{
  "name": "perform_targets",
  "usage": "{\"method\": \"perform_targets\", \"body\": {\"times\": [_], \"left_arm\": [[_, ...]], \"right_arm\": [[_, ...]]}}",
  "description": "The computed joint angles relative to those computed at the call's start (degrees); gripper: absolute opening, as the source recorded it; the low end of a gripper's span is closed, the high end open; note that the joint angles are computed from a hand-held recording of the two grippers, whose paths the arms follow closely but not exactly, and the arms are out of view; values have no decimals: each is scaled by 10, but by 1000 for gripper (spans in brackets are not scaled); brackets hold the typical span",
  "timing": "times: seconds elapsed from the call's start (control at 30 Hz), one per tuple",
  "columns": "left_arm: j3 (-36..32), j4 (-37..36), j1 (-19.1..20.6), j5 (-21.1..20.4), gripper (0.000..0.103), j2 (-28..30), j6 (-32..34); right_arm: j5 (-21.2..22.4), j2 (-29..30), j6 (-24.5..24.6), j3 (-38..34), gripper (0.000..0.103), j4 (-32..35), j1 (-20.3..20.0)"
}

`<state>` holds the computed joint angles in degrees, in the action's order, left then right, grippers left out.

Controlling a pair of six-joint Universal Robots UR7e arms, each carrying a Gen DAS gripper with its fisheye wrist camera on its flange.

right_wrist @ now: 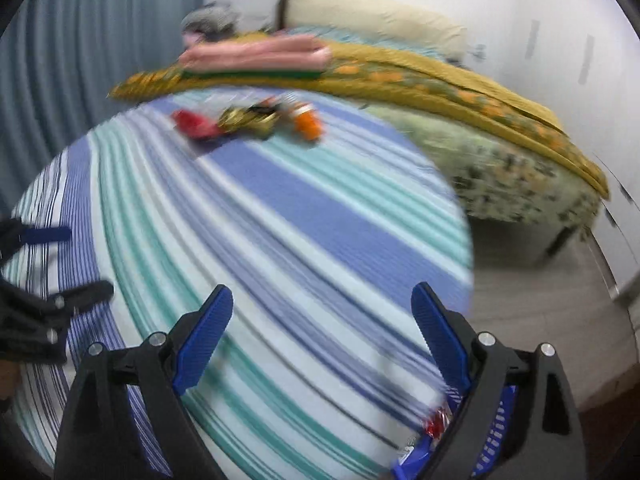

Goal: Collect trash

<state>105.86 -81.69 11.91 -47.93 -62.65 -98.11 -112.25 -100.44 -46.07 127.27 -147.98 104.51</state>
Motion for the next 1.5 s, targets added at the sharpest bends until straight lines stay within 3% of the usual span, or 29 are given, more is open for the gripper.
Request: {"method": "perform_targets", "body": {"times": [0.27, 0.37, 0.47, 0.57, 0.7, 0.77, 0.97, 1.07, 1.2, 1.37, 1.43, 1.5], "left_arm": [[-7, 28, 39, 21, 97, -19, -28], [-33, 33, 71, 62, 97, -15, -24], [-86, 83, 111, 120, 97, -6, -67], [-125, 103, 150, 149, 97, 4, -102], [-158, 120, 195, 134, 97, 29, -98], [-148, 109, 197, 135, 97, 25, -86], [-111, 176, 168, 118, 97, -20, -105], [-94, 156, 160, 124, 97, -43, -61], [-97, 102, 173, 132, 97, -39, -4], [-114, 124, 198, 122, 97, -25, -15], [-108, 117, 204, 116, 94, -28, -8], [-90, 84, 201, 117, 77, -40, 16]], "right_arm": [[-16, 42, -10, 11, 91, -12, 29], [-13, 45, -1, 7, 93, -9, 24], [-4, 48, 19, -2, 94, 14, 18], [7, 52, 43, -17, 95, 47, 10], [12, 54, 54, -22, 95, 60, 8], [10, 54, 55, -21, 95, 57, 9], [9, 55, 56, -21, 95, 56, 10], [9, 55, 56, -21, 95, 57, 10], [10, 55, 56, -21, 95, 57, 9], [10, 55, 56, -22, 95, 57, 9], [10, 55, 56, -22, 95, 57, 9], [10, 55, 57, -21, 95, 56, 9]]}}
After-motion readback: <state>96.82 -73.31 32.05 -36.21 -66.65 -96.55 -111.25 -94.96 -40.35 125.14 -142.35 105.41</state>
